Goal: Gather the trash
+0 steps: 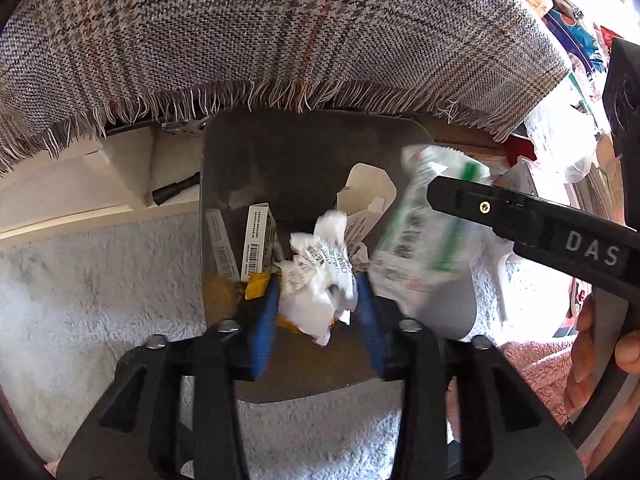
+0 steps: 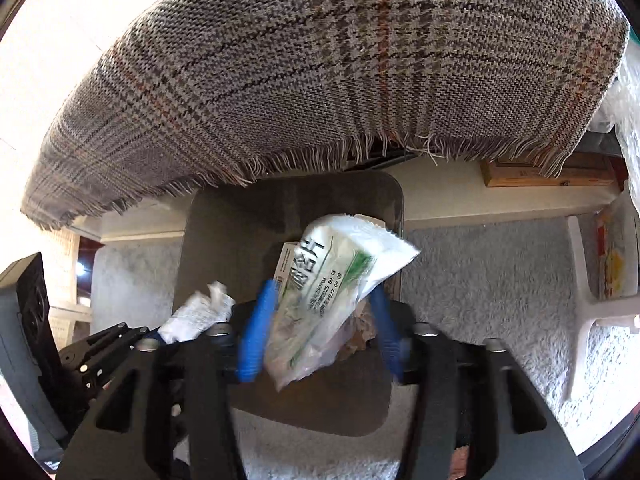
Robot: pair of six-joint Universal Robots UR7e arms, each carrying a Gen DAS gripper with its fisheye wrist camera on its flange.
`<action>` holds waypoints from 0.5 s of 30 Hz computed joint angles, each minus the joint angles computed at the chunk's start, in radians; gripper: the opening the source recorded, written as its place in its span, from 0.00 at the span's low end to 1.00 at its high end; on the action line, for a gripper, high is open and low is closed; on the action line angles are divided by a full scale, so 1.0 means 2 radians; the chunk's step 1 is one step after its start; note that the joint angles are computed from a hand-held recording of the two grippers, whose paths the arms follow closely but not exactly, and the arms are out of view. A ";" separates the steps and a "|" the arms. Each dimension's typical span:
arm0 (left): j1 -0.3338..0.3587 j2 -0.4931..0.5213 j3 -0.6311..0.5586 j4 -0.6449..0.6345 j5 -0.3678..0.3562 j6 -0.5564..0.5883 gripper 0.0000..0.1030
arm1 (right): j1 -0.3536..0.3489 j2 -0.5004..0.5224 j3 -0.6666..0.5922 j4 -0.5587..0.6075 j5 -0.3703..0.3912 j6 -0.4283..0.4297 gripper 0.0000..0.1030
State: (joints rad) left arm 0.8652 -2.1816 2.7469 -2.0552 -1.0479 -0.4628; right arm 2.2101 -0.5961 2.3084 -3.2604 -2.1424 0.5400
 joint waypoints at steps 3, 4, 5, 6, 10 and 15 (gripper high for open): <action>-0.010 -0.017 -0.002 0.016 0.006 -0.005 0.56 | 0.003 -0.004 -0.001 0.001 -0.006 0.003 0.60; -0.018 -0.023 -0.002 0.024 0.011 -0.011 0.60 | 0.005 -0.006 0.000 0.002 -0.009 0.005 0.66; -0.024 -0.029 -0.003 0.032 0.016 -0.016 0.65 | 0.007 -0.008 0.000 0.003 -0.016 0.009 0.70; -0.035 -0.037 -0.003 0.043 0.022 -0.022 0.69 | 0.008 -0.011 0.001 0.004 -0.019 0.012 0.78; -0.070 -0.065 -0.006 0.081 0.039 -0.044 0.86 | 0.020 -0.024 0.004 0.007 -0.045 0.021 0.96; -0.125 -0.119 -0.023 0.159 0.056 -0.097 0.92 | 0.042 -0.048 0.008 0.022 -0.077 0.027 0.97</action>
State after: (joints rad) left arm 0.6153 -2.4194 2.7015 -1.7370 -0.9356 -0.6560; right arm 2.2937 -0.6919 2.3245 -3.2166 -2.2963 0.5934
